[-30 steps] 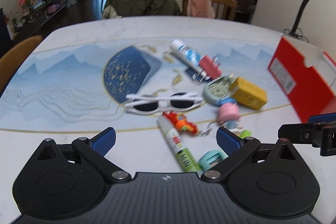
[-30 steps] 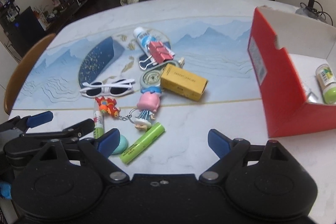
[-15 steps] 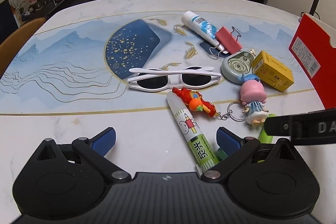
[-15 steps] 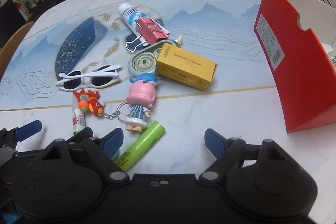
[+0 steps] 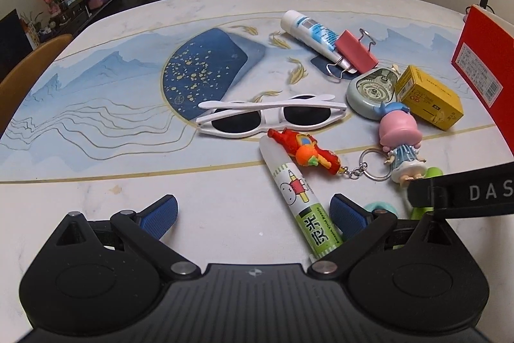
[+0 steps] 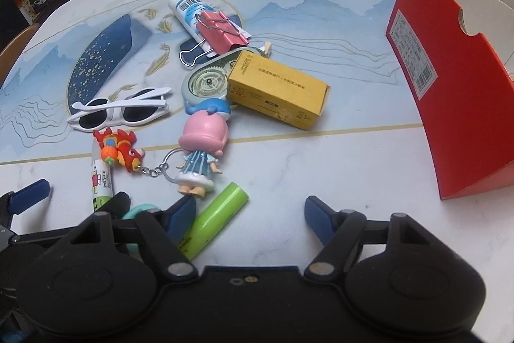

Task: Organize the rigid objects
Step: 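Grasp the lime-green stick with the right tool while the left tool grasps the white marker, then carry the green stick with the right tool while the left tool carries the marker into the box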

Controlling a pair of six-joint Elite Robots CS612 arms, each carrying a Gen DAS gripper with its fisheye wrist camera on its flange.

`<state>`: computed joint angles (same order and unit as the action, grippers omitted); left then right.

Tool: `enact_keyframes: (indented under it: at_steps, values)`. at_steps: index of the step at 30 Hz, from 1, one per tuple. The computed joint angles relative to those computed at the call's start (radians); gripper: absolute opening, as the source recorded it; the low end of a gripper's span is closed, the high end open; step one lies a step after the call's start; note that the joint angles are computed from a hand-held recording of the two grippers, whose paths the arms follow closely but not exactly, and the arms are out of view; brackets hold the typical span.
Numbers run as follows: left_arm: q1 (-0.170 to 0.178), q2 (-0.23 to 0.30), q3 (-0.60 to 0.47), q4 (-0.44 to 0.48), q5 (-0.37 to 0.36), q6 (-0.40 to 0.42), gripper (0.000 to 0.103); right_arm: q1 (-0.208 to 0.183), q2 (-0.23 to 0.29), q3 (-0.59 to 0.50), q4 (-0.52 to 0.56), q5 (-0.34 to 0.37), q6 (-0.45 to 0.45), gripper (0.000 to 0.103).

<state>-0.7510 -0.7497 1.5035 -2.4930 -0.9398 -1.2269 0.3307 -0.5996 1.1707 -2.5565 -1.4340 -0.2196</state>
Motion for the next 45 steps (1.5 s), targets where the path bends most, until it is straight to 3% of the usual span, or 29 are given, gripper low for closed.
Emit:
enact_keyframes:
  at_steps: [5, 13, 18, 22, 30, 45]
  values:
    - [-0.004, 0.001, 0.009, -0.04, 0.0, 0.02, 0.095, 0.001, -0.011, 0.022, -0.021, -0.027, -0.039, 0.054]
    - [-0.008, -0.002, 0.013, -0.082, -0.007, 0.044, 0.064, -0.005, -0.043, 0.091, -0.064, -0.035, -0.114, 0.04]
    - [-0.01, -0.004, 0.015, -0.097, -0.011, 0.066, 0.04, -0.014, -0.056, 0.111, -0.068, -0.025, -0.123, 0.016]
    - [-0.009, -0.011, 0.029, -0.129, -0.024, 0.064, 0.024, -0.027, -0.064, 0.124, -0.069, 0.002, -0.111, 0.015]
    - [-0.01, -0.032, 0.077, -0.22, -0.044, 0.039, 0.018, -0.058, -0.095, 0.158, -0.091, 0.079, -0.097, 0.015]
    - [-0.035, -0.091, 0.112, -0.299, -0.067, 0.018, 0.017, -0.125, -0.165, 0.19, -0.097, 0.224, -0.129, 0.015]
